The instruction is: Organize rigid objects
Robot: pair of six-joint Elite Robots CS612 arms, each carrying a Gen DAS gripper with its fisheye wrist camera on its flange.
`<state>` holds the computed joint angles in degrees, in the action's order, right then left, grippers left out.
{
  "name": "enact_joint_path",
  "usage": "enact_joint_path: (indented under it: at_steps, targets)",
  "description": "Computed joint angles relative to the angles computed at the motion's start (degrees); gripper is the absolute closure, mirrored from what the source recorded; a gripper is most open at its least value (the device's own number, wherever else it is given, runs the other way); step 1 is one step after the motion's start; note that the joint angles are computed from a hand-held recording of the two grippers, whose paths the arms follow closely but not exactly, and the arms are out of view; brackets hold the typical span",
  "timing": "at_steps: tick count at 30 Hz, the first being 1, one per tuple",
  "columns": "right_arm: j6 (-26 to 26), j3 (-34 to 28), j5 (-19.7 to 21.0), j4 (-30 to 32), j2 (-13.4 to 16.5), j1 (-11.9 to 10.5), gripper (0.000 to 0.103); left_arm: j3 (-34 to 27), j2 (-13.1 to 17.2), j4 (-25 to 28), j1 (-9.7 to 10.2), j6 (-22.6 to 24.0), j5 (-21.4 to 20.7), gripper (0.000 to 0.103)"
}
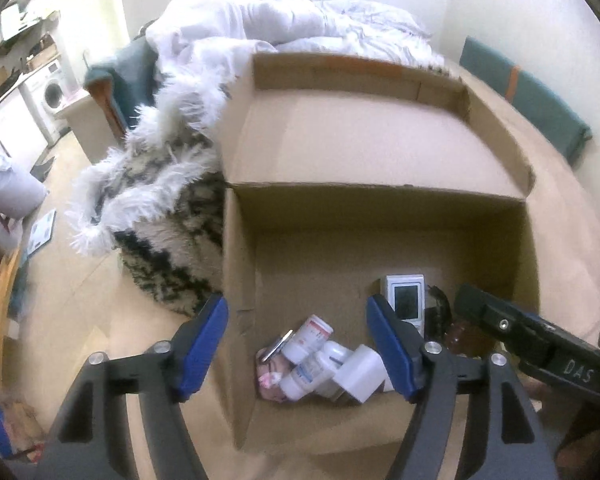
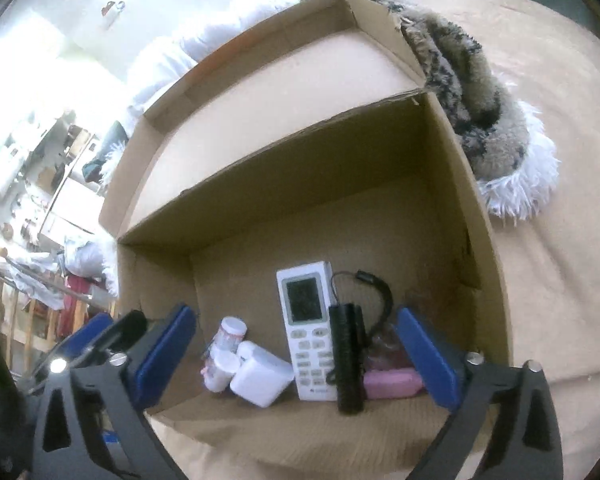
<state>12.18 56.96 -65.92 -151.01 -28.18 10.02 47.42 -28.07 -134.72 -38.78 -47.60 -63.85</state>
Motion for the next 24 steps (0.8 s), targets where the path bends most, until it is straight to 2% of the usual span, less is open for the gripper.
enact_joint_path:
  at_steps: [2, 5, 10, 14, 17, 20, 21, 24]
  targets:
    - [-0.81, 1.92, 0.76, -2.85, -0.87, 0.0, 0.0, 4.46, -2.07, -4.72, -0.08, 0.05, 1.11, 0.033]
    - [-2.65, 5.65, 0.42, -7.37, -2.72, 0.1, 0.0, 8.65, -4.62, -6.03, -0.44, -0.78, 2.15, 0.033]
    - [-1.1, 11.17, 0.32, -10.48, -5.37, -0.04, 0.0, 16.79, -8.96, -9.05, -1.8, -4.56, 6.55, 0.033]
    - [-1.79, 15.04, -0.15, -13.15, -7.24, 0.04, 0.0, 20.35, -10.78, -10.44, -2.07, -6.0, 4.64, 0.03]
    - [-2.86, 17.31, 2.47, -12.71, -8.47, 0.0, 0.0, 22.51, -11.8, -12.02, -2.37, -7.01, 3.91, 0.022]
    - [-5.95, 20.05, -0.33, -15.14, -10.06, 0.82, 0.0, 24.81, -12.84, -16.35, -2.82, -6.47, 3.43, 0.009]
    - [-7.29, 21.03, -1.93, -16.47, -10.67, 1.16, 0.0, 25.57, -13.13, -18.39, -3.03, -5.69, 3.57, 0.0]
    - [-10.2, 23.17, -6.88, -21.96, -11.76, 2.12, 0.0, 26.83, -13.79, -20.51, -3.92, -4.43, 6.17, 0.0]
